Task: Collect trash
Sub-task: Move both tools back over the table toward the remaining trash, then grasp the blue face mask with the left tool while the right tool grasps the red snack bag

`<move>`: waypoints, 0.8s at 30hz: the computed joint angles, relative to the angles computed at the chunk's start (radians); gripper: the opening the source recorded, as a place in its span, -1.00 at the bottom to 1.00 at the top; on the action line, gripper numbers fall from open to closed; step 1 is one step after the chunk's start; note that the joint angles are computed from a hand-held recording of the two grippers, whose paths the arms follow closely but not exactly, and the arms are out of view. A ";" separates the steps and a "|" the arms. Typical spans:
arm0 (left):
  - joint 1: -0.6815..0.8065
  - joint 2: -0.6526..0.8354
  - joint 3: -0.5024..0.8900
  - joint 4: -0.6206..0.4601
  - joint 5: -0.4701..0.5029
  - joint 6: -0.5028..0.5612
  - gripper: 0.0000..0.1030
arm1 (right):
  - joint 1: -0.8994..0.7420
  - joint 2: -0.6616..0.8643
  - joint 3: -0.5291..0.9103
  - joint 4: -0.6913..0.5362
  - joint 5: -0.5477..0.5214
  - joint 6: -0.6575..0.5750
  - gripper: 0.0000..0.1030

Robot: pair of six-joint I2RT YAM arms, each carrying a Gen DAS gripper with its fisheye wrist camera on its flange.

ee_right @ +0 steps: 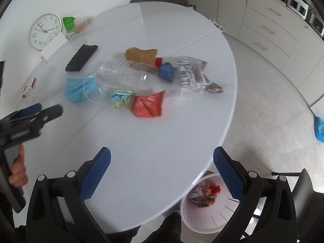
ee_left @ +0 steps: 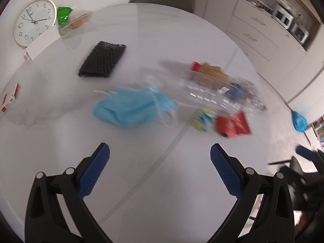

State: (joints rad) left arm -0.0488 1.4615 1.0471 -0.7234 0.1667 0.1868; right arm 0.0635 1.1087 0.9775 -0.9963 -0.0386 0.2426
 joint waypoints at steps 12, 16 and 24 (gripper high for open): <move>0.005 0.407 0.205 0.127 -0.032 -0.029 0.52 | 0.056 0.135 0.038 0.048 0.033 0.043 0.95; 0.012 0.450 0.225 0.132 -0.001 -0.031 0.06 | 0.048 0.172 0.042 0.067 0.034 0.040 0.95; 0.045 0.450 0.203 0.150 0.040 -0.031 -0.63 | 0.007 0.249 0.027 0.169 0.033 0.020 0.93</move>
State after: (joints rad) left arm -0.0041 1.9117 1.2502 -0.5732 0.2064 0.1558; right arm 0.0702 1.3575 1.0047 -0.8278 -0.0061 0.2630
